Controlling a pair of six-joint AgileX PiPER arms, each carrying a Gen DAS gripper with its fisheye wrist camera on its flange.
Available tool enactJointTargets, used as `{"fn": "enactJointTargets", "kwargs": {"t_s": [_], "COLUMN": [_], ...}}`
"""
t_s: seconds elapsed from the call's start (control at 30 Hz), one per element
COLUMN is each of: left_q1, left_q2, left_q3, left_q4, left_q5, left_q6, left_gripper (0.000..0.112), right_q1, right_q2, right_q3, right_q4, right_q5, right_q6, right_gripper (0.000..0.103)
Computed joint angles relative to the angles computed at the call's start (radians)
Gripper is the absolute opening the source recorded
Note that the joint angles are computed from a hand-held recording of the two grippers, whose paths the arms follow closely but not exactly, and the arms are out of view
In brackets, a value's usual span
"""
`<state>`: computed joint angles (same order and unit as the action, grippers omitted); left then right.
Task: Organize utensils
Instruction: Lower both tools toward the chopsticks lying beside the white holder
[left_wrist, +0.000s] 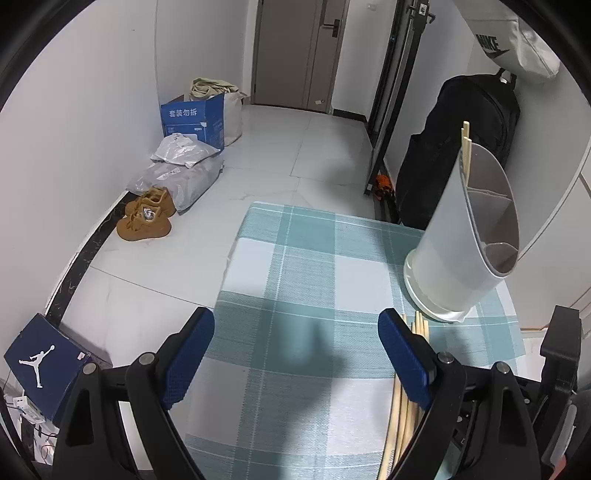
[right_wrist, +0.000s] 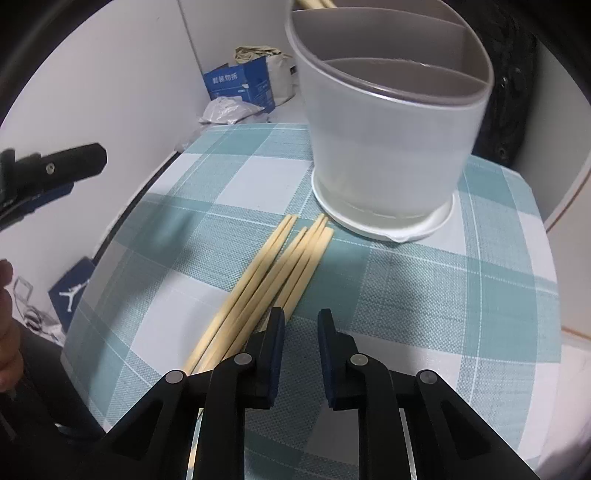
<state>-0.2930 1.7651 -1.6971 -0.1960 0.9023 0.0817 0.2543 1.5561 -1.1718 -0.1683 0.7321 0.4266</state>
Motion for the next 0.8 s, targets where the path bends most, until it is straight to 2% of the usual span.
{"fn": "enactJointTargets", "kwargs": {"t_s": [0.03,0.07,0.1,0.23,0.33,0.43,0.5,0.53,0.7,0.8], "left_q1": [0.003,0.008,0.014,0.036,0.047,0.054,0.058,0.061,0.071,0.074], "left_q2": [0.000,0.003,0.004,0.020,0.031,0.031,0.039,0.045,0.063,0.064], "left_q3": [-0.001,-0.006,-0.010,-0.038,-0.055,-0.055,-0.065,-0.074,-0.101,-0.101], "left_q4": [-0.002,-0.009,-0.017,-0.046,-0.059,-0.061,-0.065,-0.067,-0.064,-0.065], "left_q5": [0.005,0.012,0.019,0.045,0.062,0.067,0.083,0.092,0.109,0.114], "left_q6": [0.000,0.003,0.003,0.000,0.000,0.000,-0.001,-0.001,-0.026,-0.029], "left_gripper": [0.087,0.087,0.087,0.087,0.087,0.087,0.087,0.087,0.087,0.087], "right_q1": [0.008,0.017,0.023,0.036,-0.027,-0.044,-0.053,-0.048,0.005,-0.002], "right_q2": [0.004,0.010,0.023,0.013,-0.025,-0.014,0.015,0.012,0.068,0.080], "right_q3": [-0.017,-0.034,-0.054,-0.049,-0.014,-0.025,-0.049,-0.047,-0.133,-0.155], "right_q4": [-0.017,-0.028,-0.023,-0.043,0.081,0.129,0.173,0.161,0.009,0.019], "right_q5": [0.029,0.064,0.107,0.124,0.053,0.038,0.061,0.055,0.157,0.197], "right_q6": [0.014,0.026,0.015,0.021,-0.019,-0.036,-0.052,-0.032,0.064,0.038], "right_gripper": [0.015,0.007,0.003,0.003,0.006,0.006,0.007,0.007,0.007,0.007]}}
